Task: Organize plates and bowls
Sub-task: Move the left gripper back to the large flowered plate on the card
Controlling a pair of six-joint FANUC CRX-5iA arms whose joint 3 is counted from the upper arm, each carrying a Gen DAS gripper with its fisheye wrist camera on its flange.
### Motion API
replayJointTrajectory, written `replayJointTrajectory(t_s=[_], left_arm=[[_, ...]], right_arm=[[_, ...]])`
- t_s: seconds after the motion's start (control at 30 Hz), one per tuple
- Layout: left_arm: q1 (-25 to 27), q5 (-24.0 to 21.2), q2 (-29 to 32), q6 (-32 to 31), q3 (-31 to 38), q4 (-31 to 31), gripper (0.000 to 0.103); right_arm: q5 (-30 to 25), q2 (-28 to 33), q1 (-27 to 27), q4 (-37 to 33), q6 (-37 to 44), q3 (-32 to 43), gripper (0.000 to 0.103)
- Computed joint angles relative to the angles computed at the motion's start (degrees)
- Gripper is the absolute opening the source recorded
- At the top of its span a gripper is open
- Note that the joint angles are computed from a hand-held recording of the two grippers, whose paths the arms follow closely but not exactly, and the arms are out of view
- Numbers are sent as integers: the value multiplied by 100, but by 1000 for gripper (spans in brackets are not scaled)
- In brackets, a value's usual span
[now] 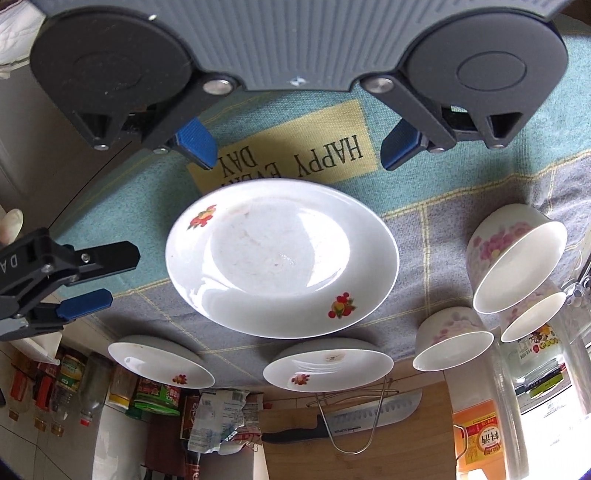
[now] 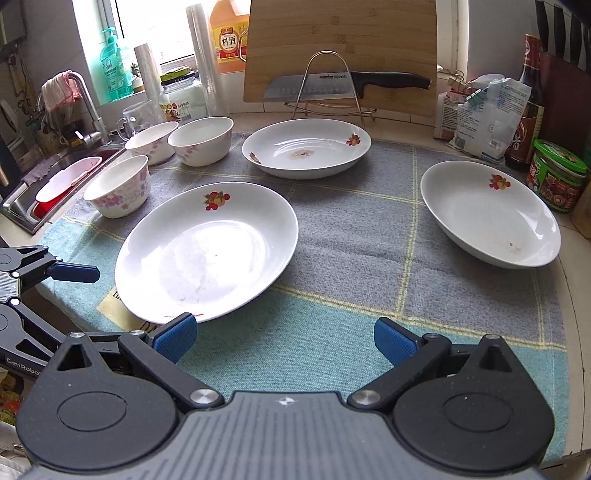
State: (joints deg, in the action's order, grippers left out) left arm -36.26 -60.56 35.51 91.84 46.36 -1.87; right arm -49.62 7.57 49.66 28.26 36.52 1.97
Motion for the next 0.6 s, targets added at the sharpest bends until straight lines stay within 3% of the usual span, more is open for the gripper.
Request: replayJointTrajectory(t_s=[0.37, 0.6], left_arm=[[217, -353, 279, -805, 285, 496, 95], [375, -623, 249, -930, 458, 513, 95]], right_arm=[[74, 167, -29, -378, 510, 226, 103], [96, 388, 86, -295, 1169, 256, 103]])
